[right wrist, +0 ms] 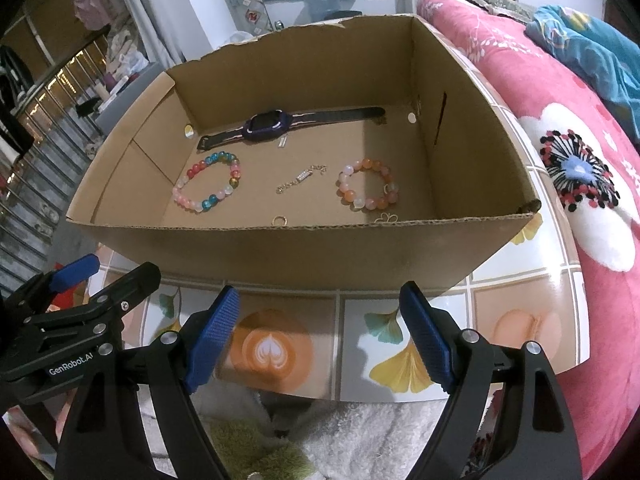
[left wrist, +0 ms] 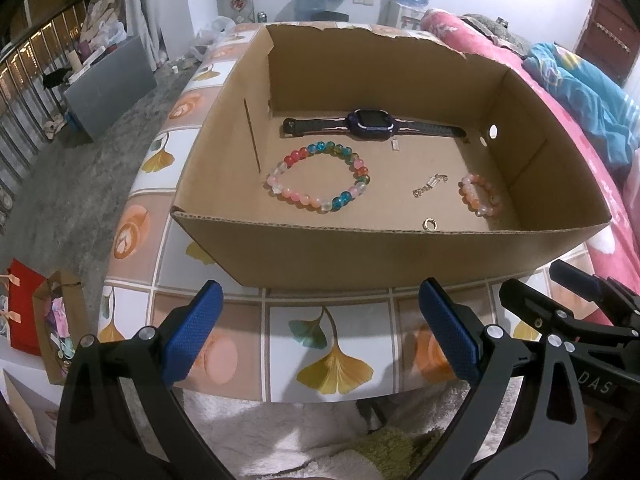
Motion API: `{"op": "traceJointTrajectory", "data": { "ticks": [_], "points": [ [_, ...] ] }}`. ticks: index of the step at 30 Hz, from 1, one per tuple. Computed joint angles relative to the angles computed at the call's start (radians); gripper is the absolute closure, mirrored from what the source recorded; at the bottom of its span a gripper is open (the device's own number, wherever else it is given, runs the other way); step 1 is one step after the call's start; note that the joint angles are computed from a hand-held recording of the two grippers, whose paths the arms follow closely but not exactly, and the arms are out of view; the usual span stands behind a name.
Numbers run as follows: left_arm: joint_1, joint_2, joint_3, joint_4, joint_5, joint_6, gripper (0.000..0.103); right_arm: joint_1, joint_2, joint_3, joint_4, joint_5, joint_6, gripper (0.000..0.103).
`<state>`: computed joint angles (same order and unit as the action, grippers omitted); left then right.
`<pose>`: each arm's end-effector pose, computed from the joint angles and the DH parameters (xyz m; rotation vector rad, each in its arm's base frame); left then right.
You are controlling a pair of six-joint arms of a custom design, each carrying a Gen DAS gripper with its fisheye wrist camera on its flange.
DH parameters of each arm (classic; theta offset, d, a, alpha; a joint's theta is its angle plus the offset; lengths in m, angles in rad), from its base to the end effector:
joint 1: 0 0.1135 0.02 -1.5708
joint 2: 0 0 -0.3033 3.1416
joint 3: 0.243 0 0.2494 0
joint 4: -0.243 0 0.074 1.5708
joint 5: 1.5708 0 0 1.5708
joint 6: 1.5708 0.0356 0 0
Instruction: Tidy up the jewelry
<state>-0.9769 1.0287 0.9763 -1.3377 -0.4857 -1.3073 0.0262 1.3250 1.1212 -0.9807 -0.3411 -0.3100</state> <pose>0.0850 -0.0963 0.3168 -0.4900 2.5808 0.0541 0.2355 0.0181 0.3178 -0.5390 2.6349 0.3839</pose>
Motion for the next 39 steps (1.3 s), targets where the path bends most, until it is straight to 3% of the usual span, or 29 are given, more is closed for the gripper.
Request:
{"op": "traceJointTrajectory", "data": {
  "ticks": [39],
  "points": [
    [-0.005, 0.001, 0.013, -0.019, -0.005, -0.009, 0.009, 0.006, 0.000, 0.012, -0.007, 0.005, 0.005, 0.023]
  ]
}}
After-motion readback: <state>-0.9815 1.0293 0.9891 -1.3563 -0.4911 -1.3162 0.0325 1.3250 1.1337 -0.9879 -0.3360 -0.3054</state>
